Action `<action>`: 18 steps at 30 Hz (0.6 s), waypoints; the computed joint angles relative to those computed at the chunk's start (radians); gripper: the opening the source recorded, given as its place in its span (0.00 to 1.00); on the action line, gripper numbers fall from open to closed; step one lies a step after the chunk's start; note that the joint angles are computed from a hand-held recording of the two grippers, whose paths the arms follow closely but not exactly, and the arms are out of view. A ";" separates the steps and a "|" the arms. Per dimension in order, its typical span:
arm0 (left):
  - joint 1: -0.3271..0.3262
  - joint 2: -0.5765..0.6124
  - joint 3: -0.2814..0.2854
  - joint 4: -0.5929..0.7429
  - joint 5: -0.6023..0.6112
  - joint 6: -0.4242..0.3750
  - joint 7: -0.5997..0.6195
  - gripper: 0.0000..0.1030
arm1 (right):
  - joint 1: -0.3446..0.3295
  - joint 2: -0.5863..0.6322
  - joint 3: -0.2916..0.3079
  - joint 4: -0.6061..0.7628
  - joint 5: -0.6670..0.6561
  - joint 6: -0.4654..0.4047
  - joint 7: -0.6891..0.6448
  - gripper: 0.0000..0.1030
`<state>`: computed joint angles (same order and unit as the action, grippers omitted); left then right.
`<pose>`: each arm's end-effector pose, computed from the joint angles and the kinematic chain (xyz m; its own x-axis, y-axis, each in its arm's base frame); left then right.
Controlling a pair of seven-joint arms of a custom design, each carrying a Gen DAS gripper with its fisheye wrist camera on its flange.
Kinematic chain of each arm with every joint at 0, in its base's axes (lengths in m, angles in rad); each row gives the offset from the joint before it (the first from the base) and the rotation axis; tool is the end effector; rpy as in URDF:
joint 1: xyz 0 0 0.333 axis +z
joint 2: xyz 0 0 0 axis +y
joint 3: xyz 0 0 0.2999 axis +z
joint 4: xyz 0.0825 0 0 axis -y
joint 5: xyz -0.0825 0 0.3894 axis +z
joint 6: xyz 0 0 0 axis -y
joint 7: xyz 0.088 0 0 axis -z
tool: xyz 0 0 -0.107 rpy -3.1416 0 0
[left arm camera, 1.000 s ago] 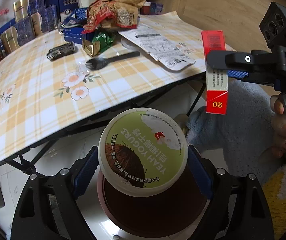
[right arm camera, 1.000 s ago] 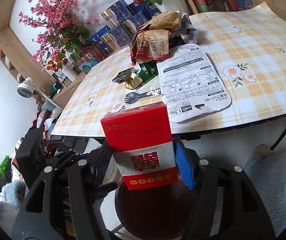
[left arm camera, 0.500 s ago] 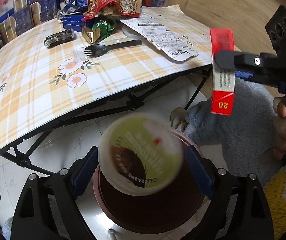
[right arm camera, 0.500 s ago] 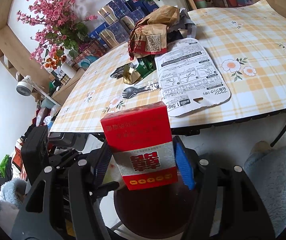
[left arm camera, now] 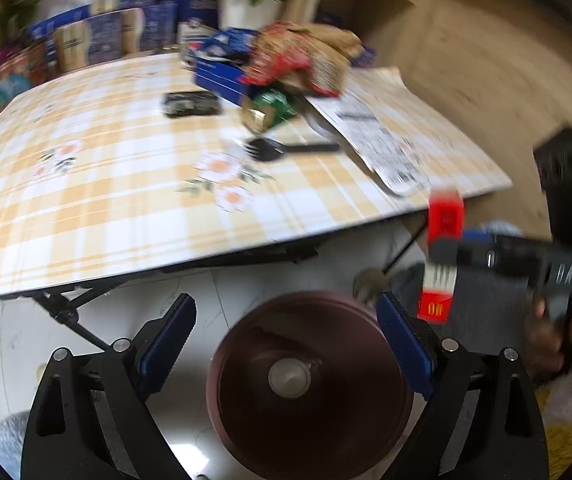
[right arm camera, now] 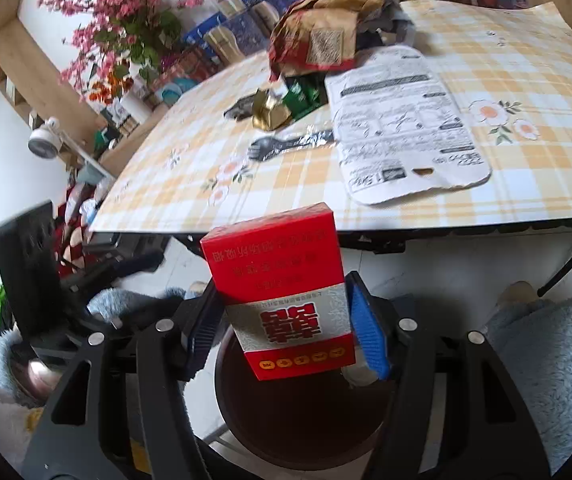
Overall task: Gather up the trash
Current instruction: 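Carry the yogurt lid to the brown bin and open the left tool, then lower the cigarette pack into the brown bin and open the right tool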
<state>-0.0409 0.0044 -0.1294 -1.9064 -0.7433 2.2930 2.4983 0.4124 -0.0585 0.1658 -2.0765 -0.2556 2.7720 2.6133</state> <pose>0.5907 -0.1167 0.5195 -0.6879 -0.6929 0.2162 -0.6378 0.4348 -0.6358 0.4860 0.3322 0.5236 -0.0920 -0.8905 -0.4456 -0.7704 0.3471 -0.5347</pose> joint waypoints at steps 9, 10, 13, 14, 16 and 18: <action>0.036 0.025 0.017 0.028 -0.066 0.052 -0.129 0.90 | 0.040 0.116 0.000 0.142 0.131 -0.185 -0.222 0.60; 0.040 0.027 0.018 0.029 -0.071 0.053 -0.139 0.90 | 0.045 0.129 -0.002 0.157 0.136 -0.212 -0.235 0.60; 0.052 0.031 0.018 0.033 -0.087 0.062 -0.164 0.91 | 0.056 0.173 -0.005 0.204 0.161 -0.283 -0.282 0.60; 0.055 0.031 0.019 0.033 -0.092 0.065 -0.172 0.91 | 0.060 0.190 -0.007 0.224 0.165 -0.312 -0.295 0.60; 0.060 0.033 0.018 0.034 -0.097 0.067 -0.176 0.92 | 0.065 0.209 -0.011 0.244 0.173 -0.342 -0.312 0.60; 0.064 0.034 0.018 0.035 -0.099 0.067 -0.180 0.92 | 0.069 0.226 -0.014 0.262 0.184 -0.372 -0.324 0.60</action>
<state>0.0227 0.0381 -0.1114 -1.8709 -0.8424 2.3603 2.3183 0.4814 0.1678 0.1522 -1.8146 -0.0717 2.4004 2.2894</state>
